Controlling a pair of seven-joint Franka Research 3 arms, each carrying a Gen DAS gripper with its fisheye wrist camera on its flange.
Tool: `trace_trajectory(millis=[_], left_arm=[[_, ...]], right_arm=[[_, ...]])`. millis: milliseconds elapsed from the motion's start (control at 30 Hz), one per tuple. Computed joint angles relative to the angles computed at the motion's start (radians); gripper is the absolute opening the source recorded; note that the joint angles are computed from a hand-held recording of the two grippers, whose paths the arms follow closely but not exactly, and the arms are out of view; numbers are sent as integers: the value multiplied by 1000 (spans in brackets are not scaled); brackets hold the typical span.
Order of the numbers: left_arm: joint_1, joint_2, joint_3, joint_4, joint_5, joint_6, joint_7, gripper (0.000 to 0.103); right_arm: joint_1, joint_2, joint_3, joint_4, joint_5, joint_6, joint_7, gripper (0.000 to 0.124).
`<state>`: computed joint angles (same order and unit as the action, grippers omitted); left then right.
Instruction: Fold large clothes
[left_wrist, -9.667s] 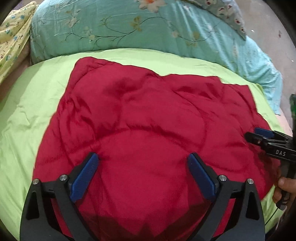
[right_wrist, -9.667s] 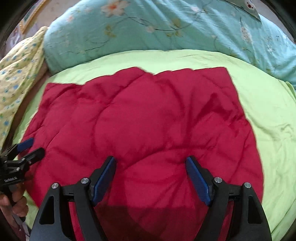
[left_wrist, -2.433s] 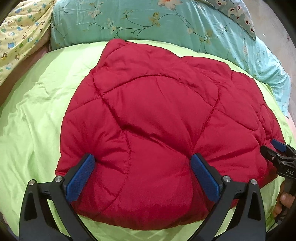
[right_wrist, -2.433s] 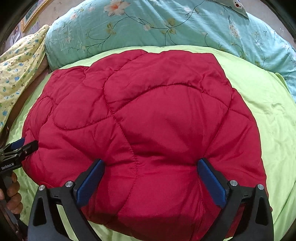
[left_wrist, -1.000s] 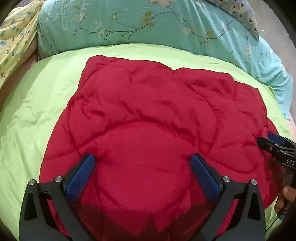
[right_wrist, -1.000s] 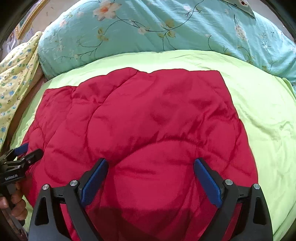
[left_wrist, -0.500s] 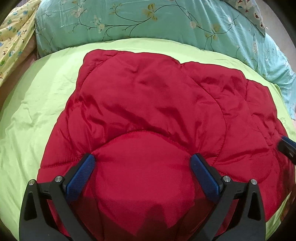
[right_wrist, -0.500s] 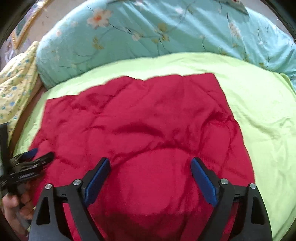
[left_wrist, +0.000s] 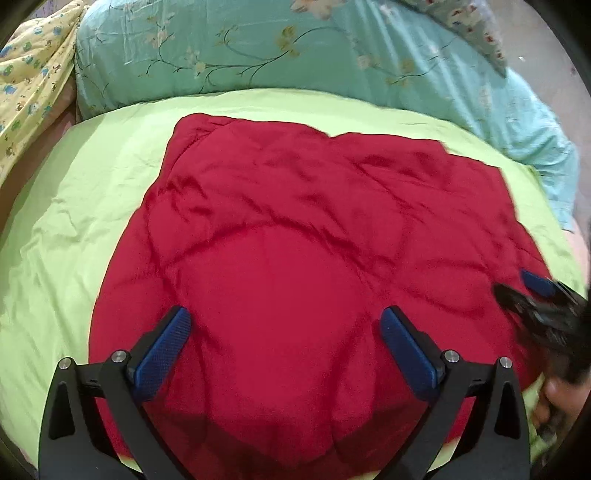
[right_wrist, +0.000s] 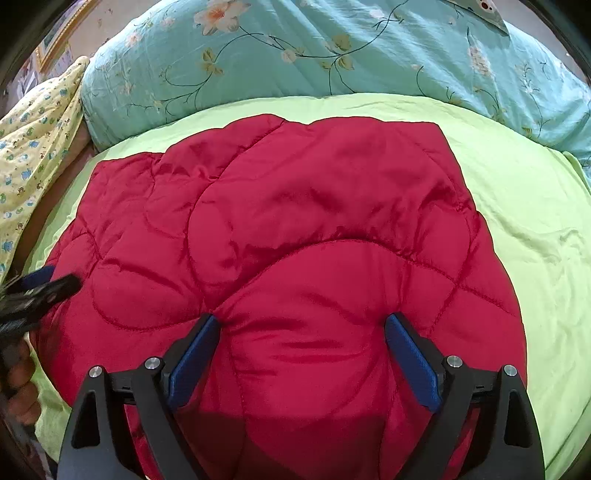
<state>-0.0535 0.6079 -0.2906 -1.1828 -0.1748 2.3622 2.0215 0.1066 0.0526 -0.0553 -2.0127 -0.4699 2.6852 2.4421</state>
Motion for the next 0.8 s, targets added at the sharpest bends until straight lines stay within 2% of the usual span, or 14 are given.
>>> trace_trajectory(millis=[67, 200, 267, 400, 500, 667, 800], left_arm=[[32, -72, -16, -117, -30, 39, 41, 103], [43, -112, -4, -203, -42, 62, 59, 103], [41, -108, -2, -209, -44, 70, 58, 103], [20, -98, 6, -218, -15, 115, 45, 103], [19, -93, 4, -214, -7, 118, 38, 103], [21, -102, 3, -231, 1, 133, 31, 103], [21, -100, 4, -219, 9, 114, 25, 103]], right_arm=[[3, -34, 5, -24, -12, -4, 12, 90], [-3, -107, 42, -89, -62, -12, 42, 88], [-10, -108, 55, -105, -54, -22, 34, 88], [-30, -80, 57, -122, -145, 24, 120, 92], [-21, -57, 55, -93, -194, -5, 156, 93], [-10, -70, 48, -103, -193, -7, 168, 93], [-6, -126, 68, -130, -203, -29, 208, 87]])
